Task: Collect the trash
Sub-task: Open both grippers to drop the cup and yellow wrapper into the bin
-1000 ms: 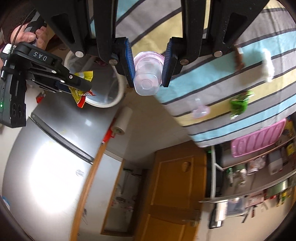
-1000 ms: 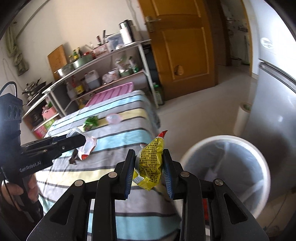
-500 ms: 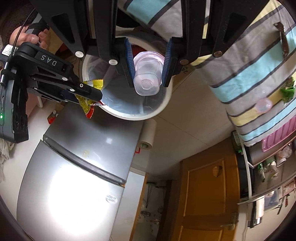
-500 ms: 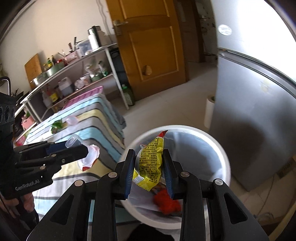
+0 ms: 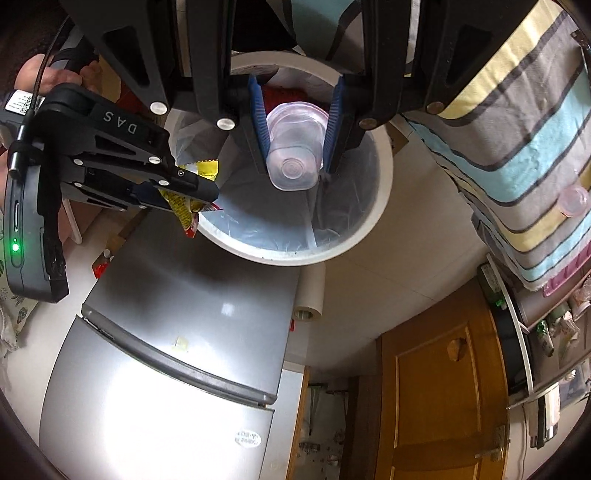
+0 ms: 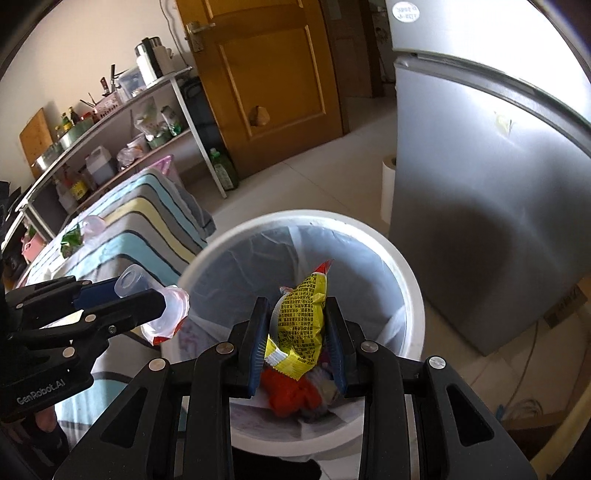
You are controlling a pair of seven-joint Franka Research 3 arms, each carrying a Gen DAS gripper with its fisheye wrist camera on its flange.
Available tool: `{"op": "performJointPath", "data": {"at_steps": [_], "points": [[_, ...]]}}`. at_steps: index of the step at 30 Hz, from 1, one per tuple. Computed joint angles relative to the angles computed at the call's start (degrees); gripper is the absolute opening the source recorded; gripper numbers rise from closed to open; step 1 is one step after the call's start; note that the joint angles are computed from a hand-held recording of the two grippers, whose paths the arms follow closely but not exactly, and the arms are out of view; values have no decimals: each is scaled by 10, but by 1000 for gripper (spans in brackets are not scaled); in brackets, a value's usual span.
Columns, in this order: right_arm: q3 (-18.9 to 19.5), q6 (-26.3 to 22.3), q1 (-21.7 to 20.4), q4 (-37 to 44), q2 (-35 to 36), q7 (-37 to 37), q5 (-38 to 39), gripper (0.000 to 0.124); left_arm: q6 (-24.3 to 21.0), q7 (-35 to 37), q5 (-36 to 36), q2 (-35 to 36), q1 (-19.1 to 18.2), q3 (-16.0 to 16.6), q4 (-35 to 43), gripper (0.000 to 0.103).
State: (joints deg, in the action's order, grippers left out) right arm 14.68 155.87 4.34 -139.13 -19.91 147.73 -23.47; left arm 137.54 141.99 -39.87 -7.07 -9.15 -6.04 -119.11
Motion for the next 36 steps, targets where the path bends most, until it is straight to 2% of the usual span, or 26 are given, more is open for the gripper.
{"op": "performJointPath", "data": {"at_steps": [6,8,11,13,15,18,25,26,27,29,31,36], "points": [[-8,-6,3,4,17,-11,6,31,23,-6,18,5,-4,-8,-5,30],[-9,-11,4,4,18,-8,2,31,13,-11,17,11,-4,-7,1,30],[-11,-19,7,6,20,-7,0,31,36,-15,31,10,-5,-12,-6,30],[-17,-22,13,8,23,-15,6,31,34,-17,31,11,-7,-12,-5,30],[-16,-27,12,9,23,-10,0,31,57,-12,38,7,-10,-15,-14,30],[-18,-30,13,9,26,-3,-4,31,34,-12,29,14,-11,-10,-4,31],[-19,-45,17,13,26,5,-13,31,43,-20,40,15,-8,-13,-6,31],[-20,-47,18,13,26,6,-13,32,38,-19,37,16,-8,-12,-4,36],[-20,-47,18,14,26,8,-14,33,34,-18,32,17,-8,-11,-2,46],[-20,-45,19,12,24,14,-16,44,43,-18,31,13,-7,-13,-7,56],[-20,-43,19,11,22,18,-16,49,43,-17,29,13,-8,-12,-6,56],[-16,-51,17,13,20,28,-25,49,41,-18,28,13,-7,-10,-5,59]]}}
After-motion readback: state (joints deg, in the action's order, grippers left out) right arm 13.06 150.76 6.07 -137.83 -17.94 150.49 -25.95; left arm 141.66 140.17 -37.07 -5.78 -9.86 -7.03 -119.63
